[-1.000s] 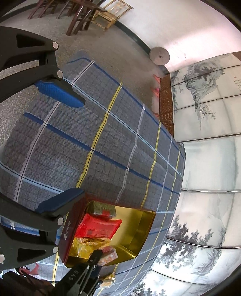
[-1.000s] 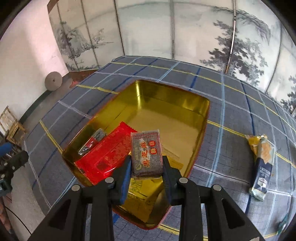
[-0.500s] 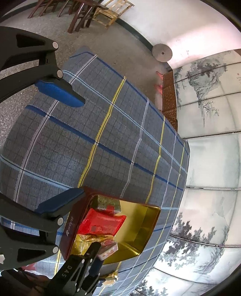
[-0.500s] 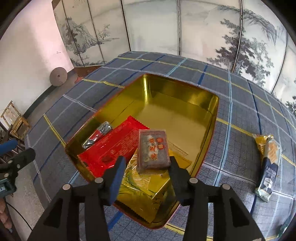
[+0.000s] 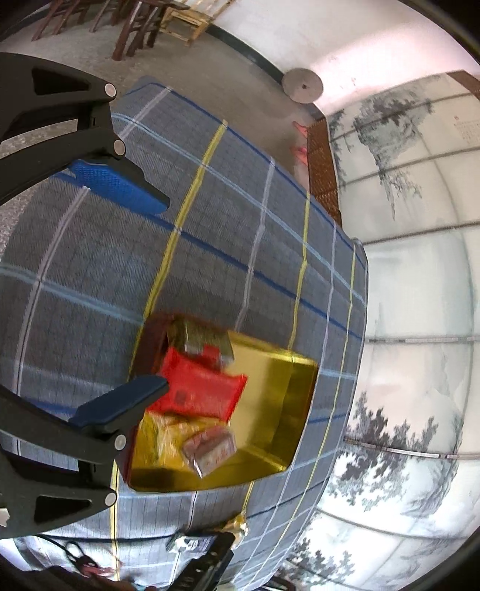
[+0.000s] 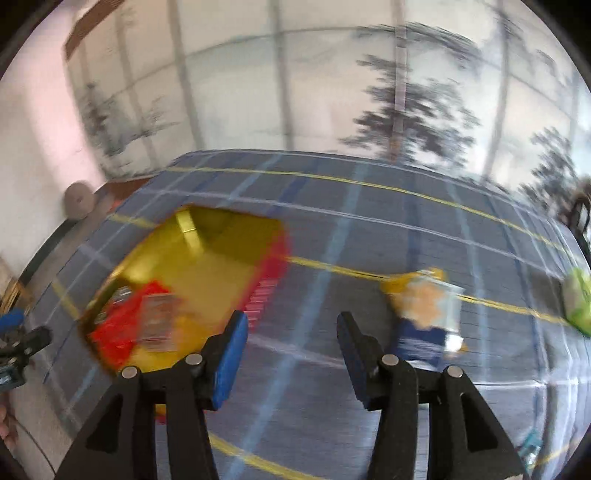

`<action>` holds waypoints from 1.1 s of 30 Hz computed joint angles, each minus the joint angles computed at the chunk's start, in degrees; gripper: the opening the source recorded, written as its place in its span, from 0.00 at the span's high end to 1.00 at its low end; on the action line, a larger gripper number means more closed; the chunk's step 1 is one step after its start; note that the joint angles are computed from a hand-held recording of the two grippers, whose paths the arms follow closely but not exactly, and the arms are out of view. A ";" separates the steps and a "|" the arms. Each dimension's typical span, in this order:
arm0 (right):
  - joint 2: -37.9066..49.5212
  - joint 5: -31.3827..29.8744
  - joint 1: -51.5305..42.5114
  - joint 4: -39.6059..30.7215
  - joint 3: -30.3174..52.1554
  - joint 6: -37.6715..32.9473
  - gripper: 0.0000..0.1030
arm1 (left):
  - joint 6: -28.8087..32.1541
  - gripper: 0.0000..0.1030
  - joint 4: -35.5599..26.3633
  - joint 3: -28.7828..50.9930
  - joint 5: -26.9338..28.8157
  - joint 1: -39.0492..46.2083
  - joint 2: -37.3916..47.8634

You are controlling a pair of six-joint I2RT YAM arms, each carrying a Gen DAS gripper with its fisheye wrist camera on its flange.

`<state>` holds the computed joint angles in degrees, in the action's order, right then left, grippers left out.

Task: Organize snacks
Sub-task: 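Carry the brown box into the gold tray and open the right gripper, then grasp the yellow packet with a silver strip with the right gripper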

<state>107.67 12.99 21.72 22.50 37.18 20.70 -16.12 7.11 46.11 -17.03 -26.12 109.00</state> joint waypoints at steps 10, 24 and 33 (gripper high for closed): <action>3.26 -3.85 -21.04 6.14 -4.52 -6.56 0.50 | -0.23 0.16 -4.29 7.08 -2.08 -6.95 2.85; 13.50 -14.25 -27.04 9.12 0.96 -14.35 0.50 | -1.07 0.15 -12.22 19.97 -3.12 -13.22 11.15; 17.03 -18.06 -24.03 7.71 5.31 -17.32 0.42 | -0.99 0.15 -16.21 27.73 -1.85 -15.86 16.88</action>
